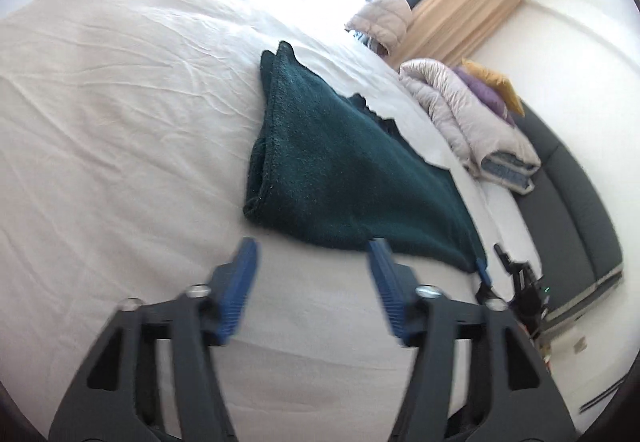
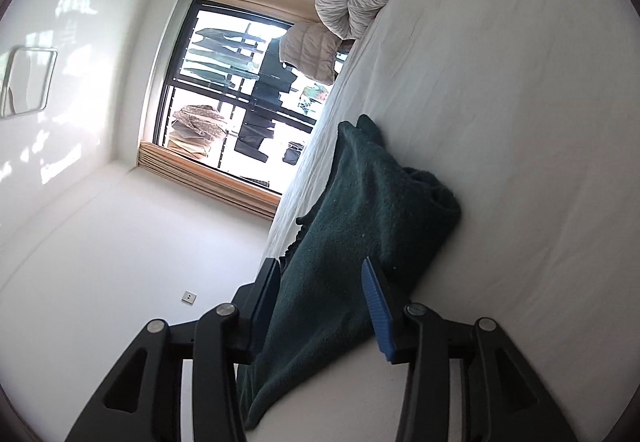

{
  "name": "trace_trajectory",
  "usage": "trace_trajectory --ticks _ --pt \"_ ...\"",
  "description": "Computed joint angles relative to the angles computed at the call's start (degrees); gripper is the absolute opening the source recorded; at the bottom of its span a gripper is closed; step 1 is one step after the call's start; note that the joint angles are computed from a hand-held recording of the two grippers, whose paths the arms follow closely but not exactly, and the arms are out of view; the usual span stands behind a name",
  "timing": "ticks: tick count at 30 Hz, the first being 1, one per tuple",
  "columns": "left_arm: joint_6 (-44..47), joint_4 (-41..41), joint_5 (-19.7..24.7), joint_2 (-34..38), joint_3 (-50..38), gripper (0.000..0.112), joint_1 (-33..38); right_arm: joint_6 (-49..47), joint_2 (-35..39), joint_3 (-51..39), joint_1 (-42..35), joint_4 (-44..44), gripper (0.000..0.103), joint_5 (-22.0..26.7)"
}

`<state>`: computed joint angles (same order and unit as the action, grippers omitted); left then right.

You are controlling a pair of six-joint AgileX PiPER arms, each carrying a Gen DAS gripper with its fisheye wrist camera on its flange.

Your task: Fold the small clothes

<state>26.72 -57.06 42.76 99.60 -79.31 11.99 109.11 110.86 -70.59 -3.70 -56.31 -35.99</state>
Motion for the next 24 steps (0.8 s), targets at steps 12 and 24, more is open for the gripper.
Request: trace_trajectory --ticks 12,24 --pt "-11.14 -8.59 2.34 9.35 -8.50 0.094 -1.42 -1.00 -0.01 -0.35 0.77 0.91 0.047 0.10" --pt "-20.22 -11.36 1.54 22.18 -21.75 0.031 -2.20 -0.76 -2.36 -2.26 2.14 -4.52 0.048 0.98"
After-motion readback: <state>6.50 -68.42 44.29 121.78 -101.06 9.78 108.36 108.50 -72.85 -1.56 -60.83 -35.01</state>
